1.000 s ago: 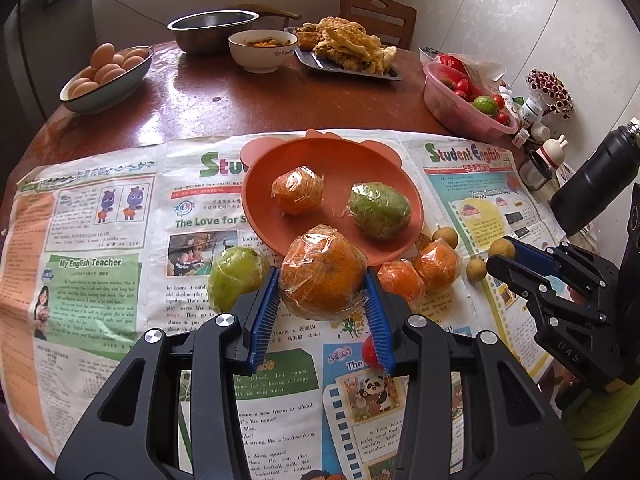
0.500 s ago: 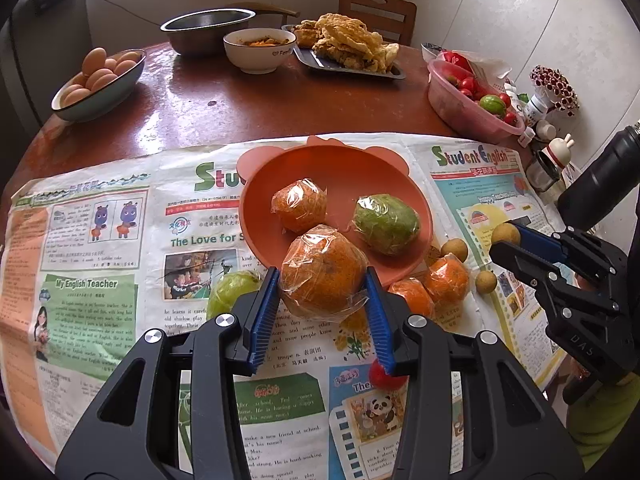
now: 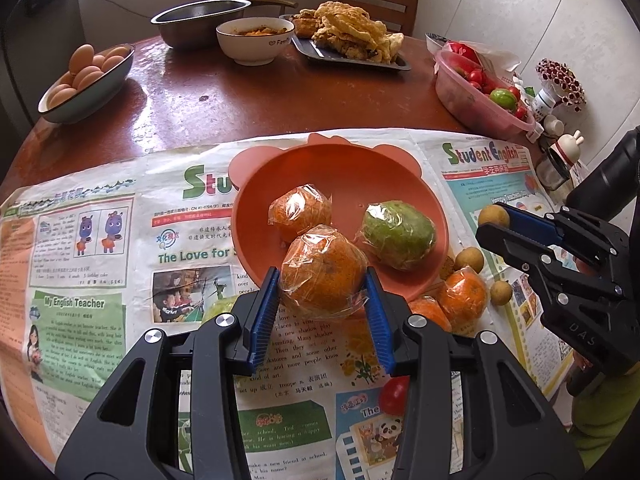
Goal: Organize fruits
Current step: 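Carry the wrapped orange with the left tool while the right tool carries the brown fruit to the plate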
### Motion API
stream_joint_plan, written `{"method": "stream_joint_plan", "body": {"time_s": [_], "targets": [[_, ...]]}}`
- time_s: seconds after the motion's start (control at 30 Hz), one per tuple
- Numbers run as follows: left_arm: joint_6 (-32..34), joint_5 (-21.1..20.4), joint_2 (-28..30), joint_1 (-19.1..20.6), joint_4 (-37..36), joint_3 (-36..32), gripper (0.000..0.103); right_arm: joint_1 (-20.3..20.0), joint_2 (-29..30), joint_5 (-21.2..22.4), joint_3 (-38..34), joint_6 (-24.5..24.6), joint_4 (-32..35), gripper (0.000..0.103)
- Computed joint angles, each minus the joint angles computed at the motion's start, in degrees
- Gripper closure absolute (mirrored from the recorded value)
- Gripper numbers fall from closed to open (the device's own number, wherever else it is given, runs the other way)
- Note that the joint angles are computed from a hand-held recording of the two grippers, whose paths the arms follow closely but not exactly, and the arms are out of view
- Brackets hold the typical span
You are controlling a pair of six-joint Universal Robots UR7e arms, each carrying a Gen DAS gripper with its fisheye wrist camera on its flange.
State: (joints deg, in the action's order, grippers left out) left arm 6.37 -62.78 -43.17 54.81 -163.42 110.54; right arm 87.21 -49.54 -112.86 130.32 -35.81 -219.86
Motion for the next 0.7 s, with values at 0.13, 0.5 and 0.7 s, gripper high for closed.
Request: {"method": "stream_joint_plan", "body": {"time_s": [0.13, 0.5, 0.7], "targets": [[0.26, -0.1, 0.52, 0.35, 0.37, -0.77, 0.069, -0.29, 0.39, -0.03, -1.16, -0.27, 1.59, 0.08], [0.92, -0.59, 1.47, 1.09, 1.38, -2.52, 0.069, -0.26, 2.03, -1.5, -4.02, -0.89, 4.87, 0.08], [1.18, -0.77, 1.73, 1.35, 1.5, -2.97, 0.069, -0.17, 2.72, -1.9, -5.0, -0.95, 5.93, 0.08]]}}
